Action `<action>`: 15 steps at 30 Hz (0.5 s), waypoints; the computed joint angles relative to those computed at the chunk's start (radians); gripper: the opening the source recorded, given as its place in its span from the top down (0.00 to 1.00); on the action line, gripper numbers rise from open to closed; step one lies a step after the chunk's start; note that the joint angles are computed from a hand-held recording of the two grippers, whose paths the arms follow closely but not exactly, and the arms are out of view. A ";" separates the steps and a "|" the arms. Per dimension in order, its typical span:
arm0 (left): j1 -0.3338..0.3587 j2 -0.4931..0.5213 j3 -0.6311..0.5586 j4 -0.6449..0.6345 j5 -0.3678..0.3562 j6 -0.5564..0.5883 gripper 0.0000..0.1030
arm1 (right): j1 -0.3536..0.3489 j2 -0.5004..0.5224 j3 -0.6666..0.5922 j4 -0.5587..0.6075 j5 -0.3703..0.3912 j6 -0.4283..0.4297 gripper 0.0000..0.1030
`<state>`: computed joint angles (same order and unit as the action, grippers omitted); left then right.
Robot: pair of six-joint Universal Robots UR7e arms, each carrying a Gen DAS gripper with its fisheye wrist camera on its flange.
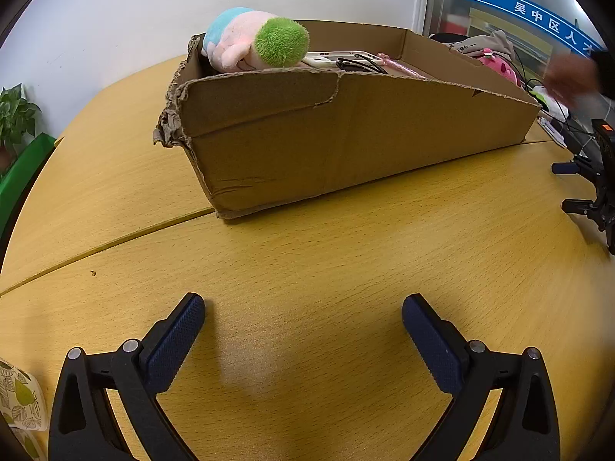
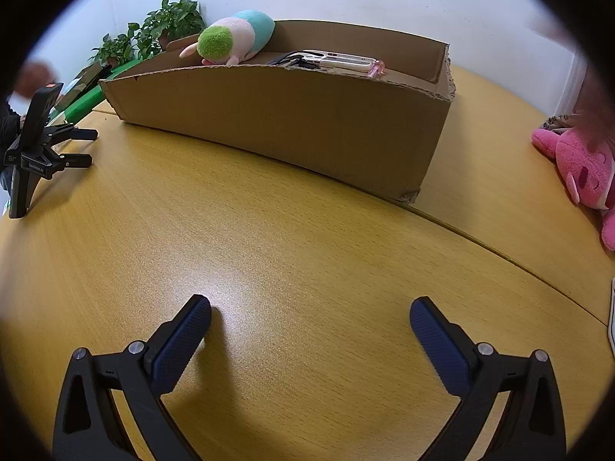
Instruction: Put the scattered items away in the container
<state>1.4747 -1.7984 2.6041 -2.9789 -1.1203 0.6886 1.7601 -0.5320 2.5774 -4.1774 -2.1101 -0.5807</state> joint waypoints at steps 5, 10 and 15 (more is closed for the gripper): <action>-0.003 -0.002 0.000 0.003 0.002 -0.003 0.00 | -0.001 -0.002 -0.001 0.002 0.000 0.000 0.00; -0.017 0.001 0.004 0.000 0.011 -0.017 0.00 | 0.000 -0.002 -0.002 0.005 0.000 0.001 0.00; -0.019 -0.002 0.006 0.002 0.013 -0.020 0.00 | -0.003 -0.005 0.000 0.005 0.002 -0.002 0.00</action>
